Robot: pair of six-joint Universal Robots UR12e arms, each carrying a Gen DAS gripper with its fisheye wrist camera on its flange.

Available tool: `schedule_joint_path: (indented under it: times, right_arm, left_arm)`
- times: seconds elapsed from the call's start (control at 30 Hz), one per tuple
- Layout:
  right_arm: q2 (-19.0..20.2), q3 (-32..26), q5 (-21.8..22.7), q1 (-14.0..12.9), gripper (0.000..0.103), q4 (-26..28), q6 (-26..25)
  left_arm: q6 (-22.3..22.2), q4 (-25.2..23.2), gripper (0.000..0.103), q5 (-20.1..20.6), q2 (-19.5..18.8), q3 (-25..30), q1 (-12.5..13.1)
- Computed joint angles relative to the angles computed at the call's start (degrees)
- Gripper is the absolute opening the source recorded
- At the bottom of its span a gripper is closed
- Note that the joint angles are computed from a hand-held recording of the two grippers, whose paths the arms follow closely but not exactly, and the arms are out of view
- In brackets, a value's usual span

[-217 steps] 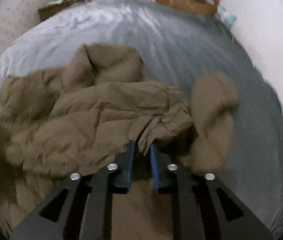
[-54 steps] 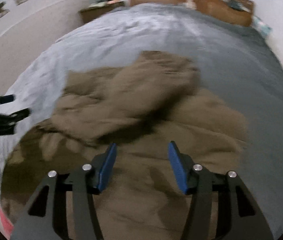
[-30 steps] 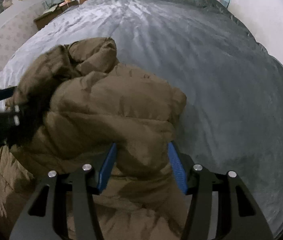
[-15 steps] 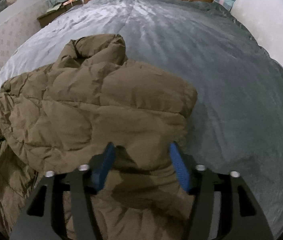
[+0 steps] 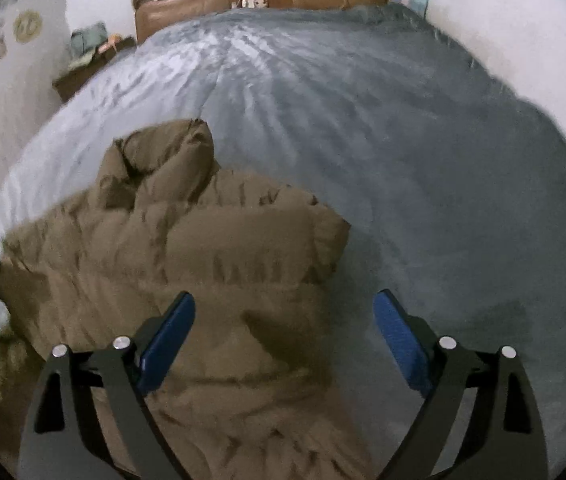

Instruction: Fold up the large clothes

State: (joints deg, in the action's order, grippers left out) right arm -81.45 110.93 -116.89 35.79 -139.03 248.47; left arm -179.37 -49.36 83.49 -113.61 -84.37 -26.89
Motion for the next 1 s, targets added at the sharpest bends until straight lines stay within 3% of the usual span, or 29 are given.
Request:
schedule_joint_path:
  times: [0.03, 0.1, 0.17, 0.23, 0.3, 0.4, 0.5, 0.57, 0.67, 0.77, 0.8, 0.83, 0.9, 1.0]
  right_arm:
    - [-0.1, 0.6, 1.5, -0.8, 0.091, -0.9, 0.7]
    - [0.1, 1.4, 3.3, -2.0, 0.091, -2.1, 1.1]
    - [0.7, 2.2, 5.4, -2.9, 0.091, -5.2, 0.2]
    - [1.6, 2.5, 6.8, -3.7, 0.090, -8.3, -1.5]
    - [2.6, 2.2, 7.7, -4.3, 0.052, -9.4, -2.9]
    - [3.9, 1.1, 7.3, -4.5, 0.028, -10.4, -2.2]
    - [5.4, -1.7, 3.6, -3.5, 0.020, -9.1, -4.9]
    - [6.3, -4.1, 1.1, -2.8, 0.019, -5.7, -6.9]
    - [7.5, -6.8, 1.4, -2.8, 0.020, 0.9, -9.5]
    - [6.6, -6.4, 0.5, -2.2, 0.025, 0.7, -9.5]
    - [5.9, -5.8, 0.4, -1.9, 0.030, -0.3, -9.1]
    - [5.2, -5.1, 0.2, -1.5, 0.035, -2.2, -9.0]
    - [4.1, -4.2, -1.4, -0.6, 0.062, -3.5, -8.8]
    - [3.2, -4.6, -6.8, 2.0, 0.079, -2.1, -8.2]
  left_arm:
    - [0.2, -1.8, 0.076, -0.6, -1.3, 1.4, -0.4]
    - [0.7, -5.0, 0.057, -0.7, -2.8, 3.0, -1.0]
    - [0.9, -2.1, 0.044, 0.2, -2.2, 1.4, -1.5]
    - [1.3, 1.0, 0.022, -0.1, -0.7, -1.3, -1.4]
    - [0.6, 3.5, 0.018, -2.0, 0.8, -3.4, -0.7]
    - [0.0, 7.4, 0.015, -2.1, 2.7, -6.3, 0.2]
    - [-1.9, 10.7, 0.014, -0.7, 3.7, -8.2, 0.6]
    - [-2.0, 10.6, 0.014, 0.4, 3.0, -8.1, 0.2]
    - [-0.7, 8.0, 0.017, 2.1, 2.3, -7.6, 0.4]
    - [-0.5, 8.4, 0.024, 3.3, 1.8, -7.2, 0.0]
    - [-0.5, 8.9, 0.033, 3.4, 2.1, -7.3, 0.0]
    - [-0.7, 10.3, 0.051, 3.8, 2.5, -7.8, 0.0]
    - [-0.5, 13.4, 0.077, 6.2, 3.3, -8.5, -0.1]
    - [0.5, 15.9, 0.095, 8.3, 4.6, -9.2, -0.3]
